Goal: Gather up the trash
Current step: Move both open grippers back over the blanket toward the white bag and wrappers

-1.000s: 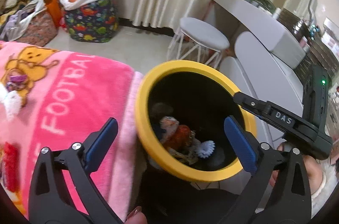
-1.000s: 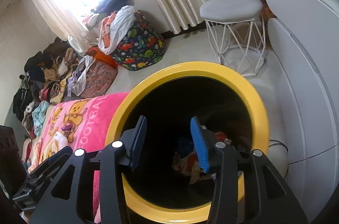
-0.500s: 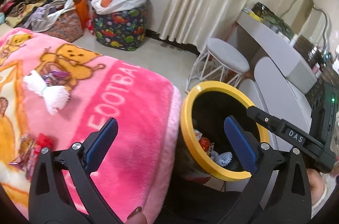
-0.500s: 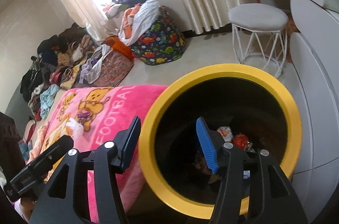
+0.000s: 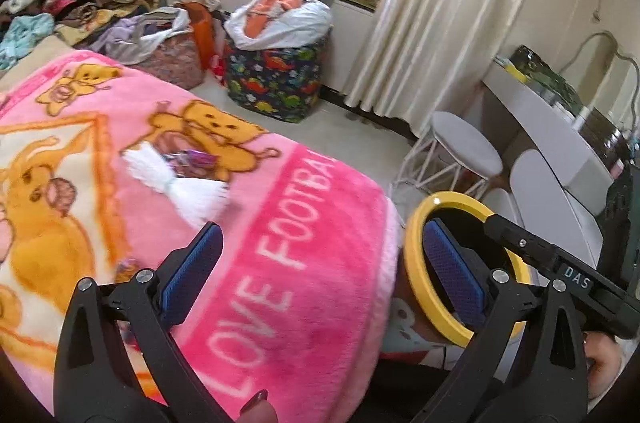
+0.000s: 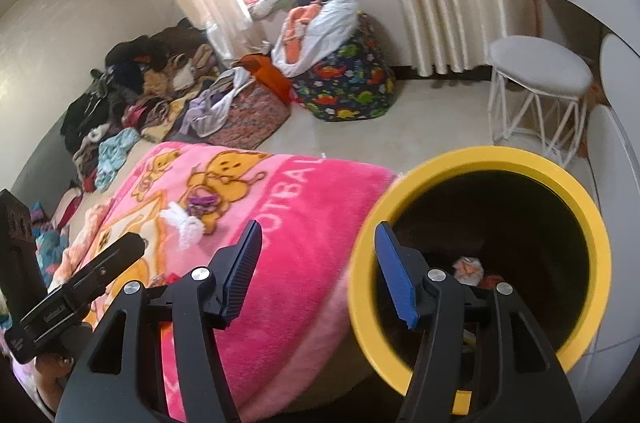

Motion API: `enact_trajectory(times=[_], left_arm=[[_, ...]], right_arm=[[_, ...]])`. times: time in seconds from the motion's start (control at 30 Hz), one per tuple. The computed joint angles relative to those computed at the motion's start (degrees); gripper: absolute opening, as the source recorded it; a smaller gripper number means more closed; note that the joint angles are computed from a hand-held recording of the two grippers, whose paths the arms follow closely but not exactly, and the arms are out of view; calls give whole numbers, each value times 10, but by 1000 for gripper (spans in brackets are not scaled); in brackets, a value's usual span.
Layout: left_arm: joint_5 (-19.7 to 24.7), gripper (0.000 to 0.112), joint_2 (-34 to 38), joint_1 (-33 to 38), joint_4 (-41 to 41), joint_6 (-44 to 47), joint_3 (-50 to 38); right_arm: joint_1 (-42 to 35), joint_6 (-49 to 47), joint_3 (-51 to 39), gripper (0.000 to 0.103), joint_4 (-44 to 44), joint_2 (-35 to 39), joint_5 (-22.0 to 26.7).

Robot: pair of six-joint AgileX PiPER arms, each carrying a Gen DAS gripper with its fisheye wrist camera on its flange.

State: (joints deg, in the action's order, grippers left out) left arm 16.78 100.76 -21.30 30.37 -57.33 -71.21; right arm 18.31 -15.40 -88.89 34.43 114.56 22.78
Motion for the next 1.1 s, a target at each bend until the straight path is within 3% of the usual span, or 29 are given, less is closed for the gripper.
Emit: enact_trajectory(times=[0.23, 0.57, 0.97, 1.1], left_arm=[[-7, 92, -39, 37, 45, -51, 51], [-23, 92, -78, 87, 38, -49, 115], [-54, 92, -93, 152, -55, 42, 174], [-66, 92, -92, 174, -125, 114, 194]], right_arm=[[38, 14, -51, 59, -28, 25, 18], [84, 61, -184, 59, -88, 99, 84], [124, 95, -348, 59, -124, 197, 161], [133, 109, -433, 59, -136, 245, 200]])
